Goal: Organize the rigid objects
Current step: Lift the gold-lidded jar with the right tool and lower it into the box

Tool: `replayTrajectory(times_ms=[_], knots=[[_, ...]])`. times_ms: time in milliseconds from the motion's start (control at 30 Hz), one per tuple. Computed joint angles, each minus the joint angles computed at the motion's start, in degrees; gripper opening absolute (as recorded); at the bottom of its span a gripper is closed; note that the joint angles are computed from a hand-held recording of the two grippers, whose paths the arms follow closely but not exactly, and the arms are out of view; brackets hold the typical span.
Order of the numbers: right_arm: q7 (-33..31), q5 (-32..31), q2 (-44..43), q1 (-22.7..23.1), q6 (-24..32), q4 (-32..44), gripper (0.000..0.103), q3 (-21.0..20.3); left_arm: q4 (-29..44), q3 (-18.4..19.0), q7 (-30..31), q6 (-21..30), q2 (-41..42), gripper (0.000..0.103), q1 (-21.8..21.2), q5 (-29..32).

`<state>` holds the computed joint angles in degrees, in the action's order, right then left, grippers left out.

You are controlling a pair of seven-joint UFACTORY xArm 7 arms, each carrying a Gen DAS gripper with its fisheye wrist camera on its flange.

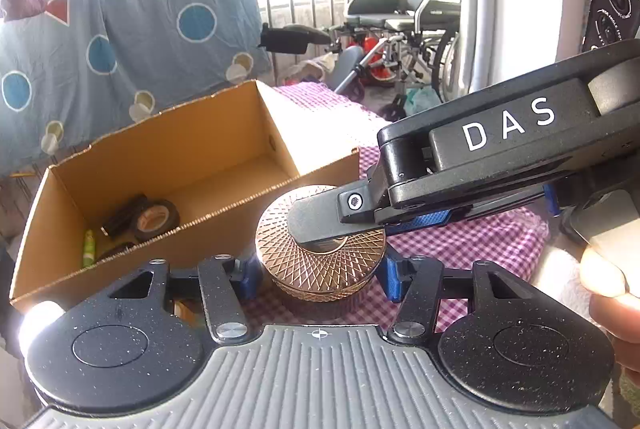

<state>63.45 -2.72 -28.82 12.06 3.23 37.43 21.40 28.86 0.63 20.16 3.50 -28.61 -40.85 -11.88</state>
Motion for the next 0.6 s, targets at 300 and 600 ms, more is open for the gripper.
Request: replayTrajectory(times_ms=[300, 600], knots=[[-21.9, 5.1, 16.0, 11.1, 5.8, 21.5, 0.05, -13.8, 13.9, -1.3, -2.3, 5.3, 6.8, 0.056, 8.1, 1.3], [-46.5, 29.6, 37.3, 8.7, 27.8, 46.4, 0.053, -16.3, 33.3, -3.3, -6.0, 26.9, 24.6, 0.056, 17.2, -0.8]])
